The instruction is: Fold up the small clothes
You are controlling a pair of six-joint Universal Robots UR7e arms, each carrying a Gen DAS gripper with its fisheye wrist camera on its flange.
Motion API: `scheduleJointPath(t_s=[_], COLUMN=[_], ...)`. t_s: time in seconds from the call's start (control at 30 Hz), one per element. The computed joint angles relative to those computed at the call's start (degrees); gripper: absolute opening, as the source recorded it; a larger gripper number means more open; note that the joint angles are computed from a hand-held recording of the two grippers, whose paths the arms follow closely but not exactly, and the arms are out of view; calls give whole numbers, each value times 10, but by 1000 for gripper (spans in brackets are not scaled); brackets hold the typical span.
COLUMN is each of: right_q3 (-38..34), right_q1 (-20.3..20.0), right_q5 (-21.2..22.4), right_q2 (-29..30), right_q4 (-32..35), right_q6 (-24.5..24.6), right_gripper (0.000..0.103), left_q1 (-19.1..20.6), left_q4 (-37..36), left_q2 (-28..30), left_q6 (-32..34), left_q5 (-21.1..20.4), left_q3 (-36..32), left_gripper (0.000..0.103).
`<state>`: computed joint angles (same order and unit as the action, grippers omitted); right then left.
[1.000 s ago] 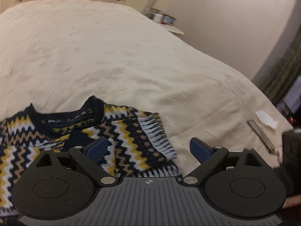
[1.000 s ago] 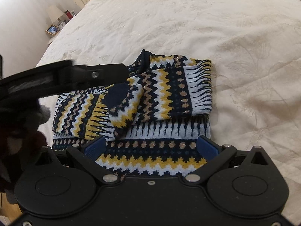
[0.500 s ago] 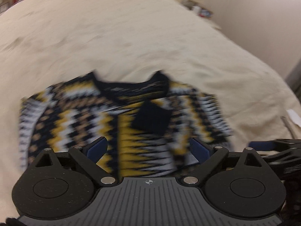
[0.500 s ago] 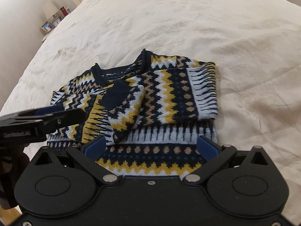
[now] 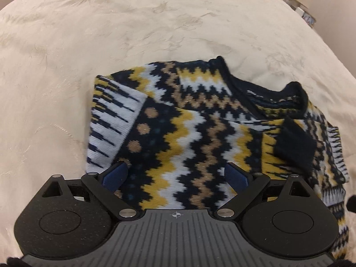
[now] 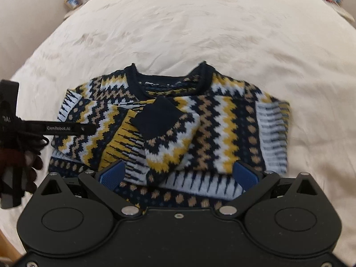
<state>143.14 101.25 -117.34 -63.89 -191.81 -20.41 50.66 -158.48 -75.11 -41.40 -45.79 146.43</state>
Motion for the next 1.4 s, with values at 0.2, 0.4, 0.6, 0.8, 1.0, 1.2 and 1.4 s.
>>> scheduleJointPath(t_s=[0.2,0.4,0.6,0.8,1.0,1.2,1.4], right_q3=[-50,-91,-77,-47,-4,0,-11], right_q1=[19,27,-15,-69,-122,-153,-153], right_q5=[-44,-101,-128,-115,-28,61,64], right_q2=[95,162,119,33,-37,-54,-39], right_q4=[-39,-45,-46,-7,-18,2,21], right_q6=[-76,-108,-69,1,0,0,1], right_gripper=[102,94,91,91,88,77,74], left_q1=[5,8,4,2,0,-6,-49], left_q4=[12,21,21,29,27,13,32], left_q2=[14,31,33,41,44,43,-13], left_q6=[5,8,3,-5,-9,-5,-57], left_q5=[2,5,10,20,24,26,41], left_q3=[-11,-22,-20,-24,-23,-16,17], left_gripper=[97,102,102,103,103,102,102])
